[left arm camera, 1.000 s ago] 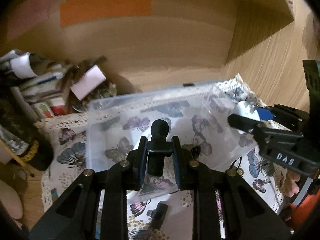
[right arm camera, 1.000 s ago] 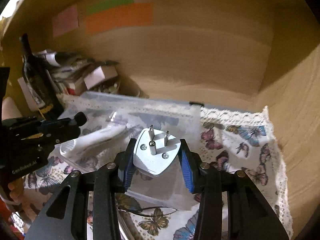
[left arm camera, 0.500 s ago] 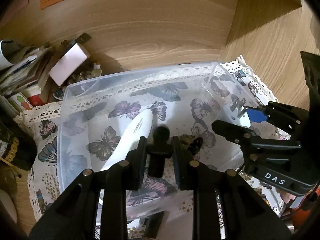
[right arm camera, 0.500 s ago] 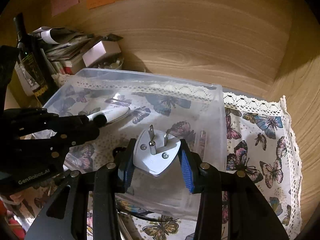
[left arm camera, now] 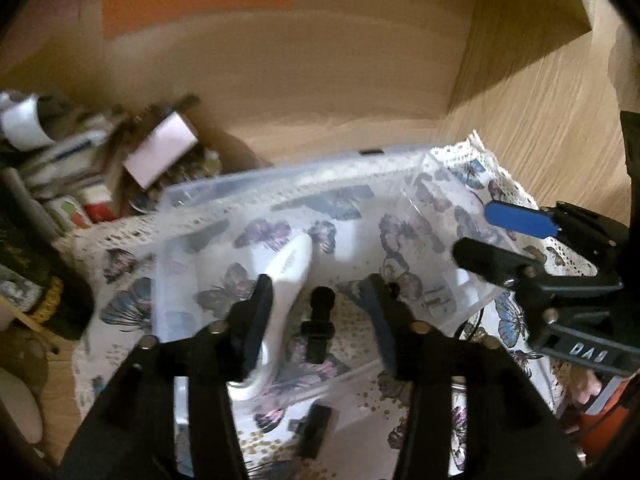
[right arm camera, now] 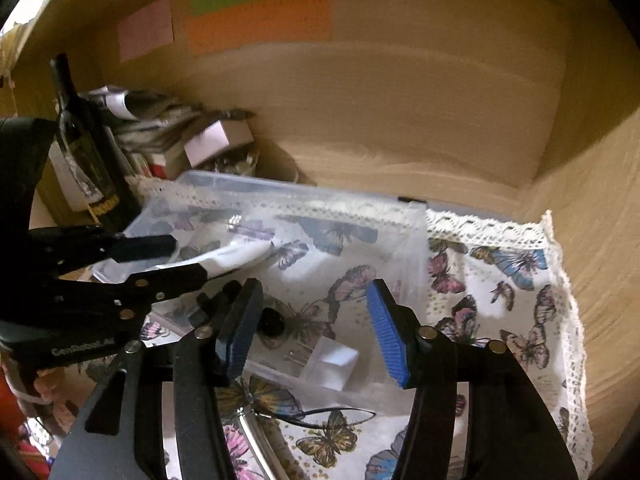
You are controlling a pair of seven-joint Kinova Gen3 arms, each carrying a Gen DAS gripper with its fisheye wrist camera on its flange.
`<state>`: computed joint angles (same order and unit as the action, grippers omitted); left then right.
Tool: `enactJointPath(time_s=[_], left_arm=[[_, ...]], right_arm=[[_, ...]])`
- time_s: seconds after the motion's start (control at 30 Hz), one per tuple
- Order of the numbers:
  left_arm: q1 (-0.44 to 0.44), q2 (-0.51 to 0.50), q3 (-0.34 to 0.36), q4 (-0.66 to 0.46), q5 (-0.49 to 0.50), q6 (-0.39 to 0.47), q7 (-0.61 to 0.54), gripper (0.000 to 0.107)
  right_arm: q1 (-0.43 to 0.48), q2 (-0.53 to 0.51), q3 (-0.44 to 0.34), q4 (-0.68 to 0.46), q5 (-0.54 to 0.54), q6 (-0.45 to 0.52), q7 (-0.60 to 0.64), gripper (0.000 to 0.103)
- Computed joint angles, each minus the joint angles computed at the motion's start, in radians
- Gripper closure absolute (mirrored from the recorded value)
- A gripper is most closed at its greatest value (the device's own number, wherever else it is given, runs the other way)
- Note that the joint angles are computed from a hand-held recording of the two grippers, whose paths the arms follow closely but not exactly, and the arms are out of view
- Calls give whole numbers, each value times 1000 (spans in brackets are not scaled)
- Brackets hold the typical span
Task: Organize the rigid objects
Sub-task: 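Lower both plugs into the clear box and open both tools, then grasp the silver cylinder with the right tool while the left tool grasps a small black item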
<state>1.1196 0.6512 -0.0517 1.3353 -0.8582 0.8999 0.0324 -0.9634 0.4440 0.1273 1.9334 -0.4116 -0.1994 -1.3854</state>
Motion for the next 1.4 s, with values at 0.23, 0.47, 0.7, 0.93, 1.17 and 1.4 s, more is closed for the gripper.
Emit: enactJointPath(time_s=[0.23, 0.47, 0.7, 0.93, 1.17, 1.4], left_arm=[[70, -57, -4, 72, -91, 65, 106, 41], [83, -60, 61, 99, -121, 151, 138, 34], [78, -51, 90, 133, -97, 118, 188, 33], [24, -4, 120, 111, 24, 54, 70, 33], [17, 15, 79, 113, 111, -30, 7, 44], [34, 16, 37, 128, 116, -63, 16, 68]], right_arm=[[45, -55, -75, 91, -1, -98, 21, 44], [78, -78, -143, 160, -37, -158, 65, 37], [81, -61, -176, 200, -69, -166, 80, 36], [123, 1, -205, 176, -13, -72, 12, 37], [165, 44, -242, 145, 118, -13, -99, 49], [143, 65, -228, 122, 190, 0, -153, 72]])
